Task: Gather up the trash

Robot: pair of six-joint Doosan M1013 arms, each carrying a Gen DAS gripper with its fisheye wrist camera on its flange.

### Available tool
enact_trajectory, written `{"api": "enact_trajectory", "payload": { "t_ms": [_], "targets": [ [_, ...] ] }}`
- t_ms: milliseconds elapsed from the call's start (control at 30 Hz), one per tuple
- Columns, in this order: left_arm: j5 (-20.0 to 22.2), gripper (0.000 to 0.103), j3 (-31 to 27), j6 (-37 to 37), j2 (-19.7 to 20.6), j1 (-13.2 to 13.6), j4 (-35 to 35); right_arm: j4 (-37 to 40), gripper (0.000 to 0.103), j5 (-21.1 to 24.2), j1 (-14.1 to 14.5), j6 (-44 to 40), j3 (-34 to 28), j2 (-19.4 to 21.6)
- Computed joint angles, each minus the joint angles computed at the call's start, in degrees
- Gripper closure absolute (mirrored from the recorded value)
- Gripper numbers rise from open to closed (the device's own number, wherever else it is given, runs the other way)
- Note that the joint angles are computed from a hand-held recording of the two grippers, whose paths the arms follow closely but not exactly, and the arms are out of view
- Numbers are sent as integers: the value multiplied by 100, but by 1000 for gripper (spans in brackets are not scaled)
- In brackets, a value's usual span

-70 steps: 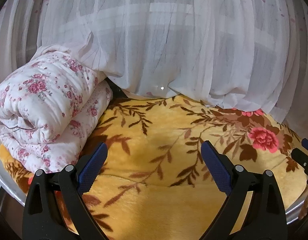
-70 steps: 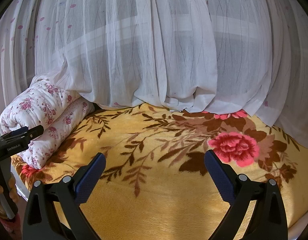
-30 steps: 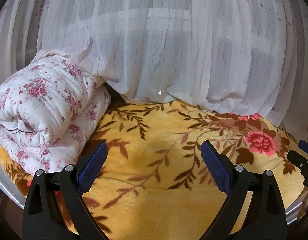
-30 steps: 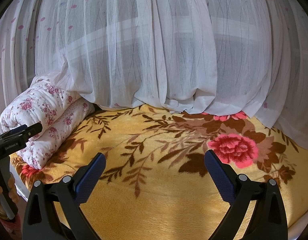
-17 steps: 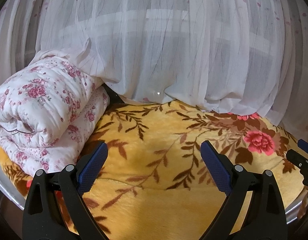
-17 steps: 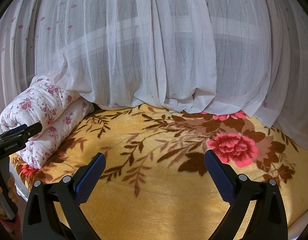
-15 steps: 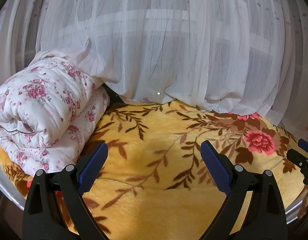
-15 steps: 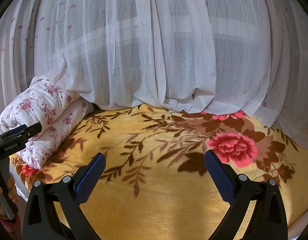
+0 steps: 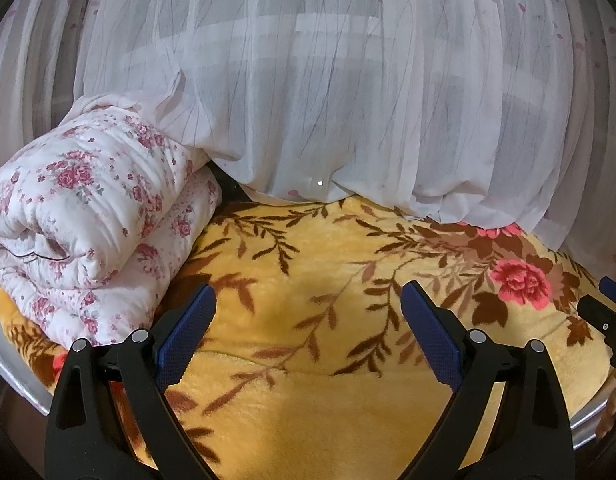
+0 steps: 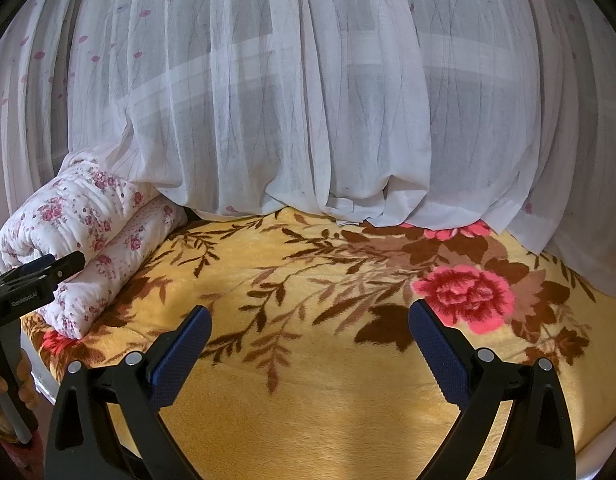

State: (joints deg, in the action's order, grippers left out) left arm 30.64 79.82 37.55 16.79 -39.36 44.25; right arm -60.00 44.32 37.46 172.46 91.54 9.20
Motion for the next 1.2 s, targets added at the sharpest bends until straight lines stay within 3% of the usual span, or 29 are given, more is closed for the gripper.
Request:
{"api": "enact_trajectory", "payload": {
  "t_ms": [1200],
  "targets": [
    [138, 12, 17, -141, -34, -39, 90, -21, 6, 5, 20, 29, 18, -18]
  ]
}}
